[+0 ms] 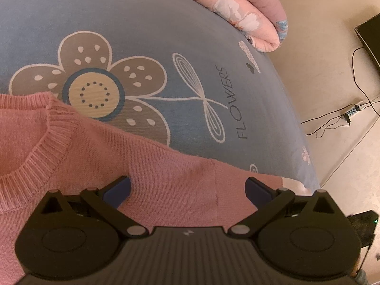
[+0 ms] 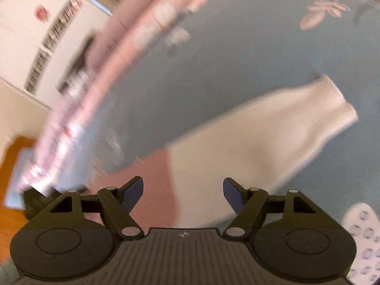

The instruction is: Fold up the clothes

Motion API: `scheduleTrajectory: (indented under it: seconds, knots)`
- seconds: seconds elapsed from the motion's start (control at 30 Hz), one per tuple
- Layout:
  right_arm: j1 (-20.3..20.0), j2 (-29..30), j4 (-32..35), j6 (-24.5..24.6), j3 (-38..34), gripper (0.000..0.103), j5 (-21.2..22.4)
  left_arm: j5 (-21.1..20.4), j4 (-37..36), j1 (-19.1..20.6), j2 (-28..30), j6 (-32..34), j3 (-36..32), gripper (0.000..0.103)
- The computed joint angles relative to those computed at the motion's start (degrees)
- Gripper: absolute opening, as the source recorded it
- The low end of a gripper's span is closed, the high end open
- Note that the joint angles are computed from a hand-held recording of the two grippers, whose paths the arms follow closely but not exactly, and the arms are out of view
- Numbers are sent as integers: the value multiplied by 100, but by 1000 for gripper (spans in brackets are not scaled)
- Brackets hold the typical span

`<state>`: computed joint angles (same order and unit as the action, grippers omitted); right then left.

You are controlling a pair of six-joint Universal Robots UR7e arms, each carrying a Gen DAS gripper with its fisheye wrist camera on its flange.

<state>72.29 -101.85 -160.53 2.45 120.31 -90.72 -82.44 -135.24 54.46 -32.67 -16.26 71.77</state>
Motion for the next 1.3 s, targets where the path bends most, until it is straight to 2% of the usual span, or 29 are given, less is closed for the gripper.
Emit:
scheduleTrajectory:
  seconds: [0.07,0.13,0.2,0.3,0.43,0.5,0.53,0.6,0.67,0.73,0.77,0.83,0.9,1.0,1.17,1.3]
  knots:
    - [27,206,-185,-64,-77,81,99,31,74,-10,18,-19,-49,102]
    - [-43,375,-51,-206,-220,81,76,68,159,-22,38,-45,-102,102]
    - [-134,410,51,-273,-301,81,-218,94,232,-31,48,-27,-137,102]
    - [-516,65,-91,-237,-174,81,-133,105,228,-35,41,20,-122,102]
    - [-944,-290,-212,129,-60,72,58,136,146,-46,29,32,-69,102]
    - [-721,-245,-394,257,-92,75,-313,162,162,-56,36,20,-80,102]
    - [-567,-205,-554,226,-80,82,-440,172,182,-60,38,9,-91,102]
    - [-407,-56,-691,112,-124,83,-312,192,233,-68,45,-20,-120,102]
    - [-230,181,-700,-74,-238,83,-602,220,294,-78,59,-42,-158,102]
    - [-236,257,-635,-145,-293,83,-955,258,342,-93,74,-45,-187,102]
    - [-333,215,-640,-24,-271,82,-943,274,355,-100,76,-32,-191,102]
    - [-652,39,-718,449,-169,80,-605,301,326,-110,73,5,-167,102]
    - [-716,-104,-887,774,-80,80,-753,322,277,-118,58,42,-124,102]
    - [-570,-216,-1059,926,-13,84,-1054,360,260,-131,49,62,-101,102]
    - [-237,-259,-908,818,66,85,-934,595,291,-226,73,148,-86,102]
    - [245,137,-817,731,-79,87,-892,980,202,-379,60,359,62,102]
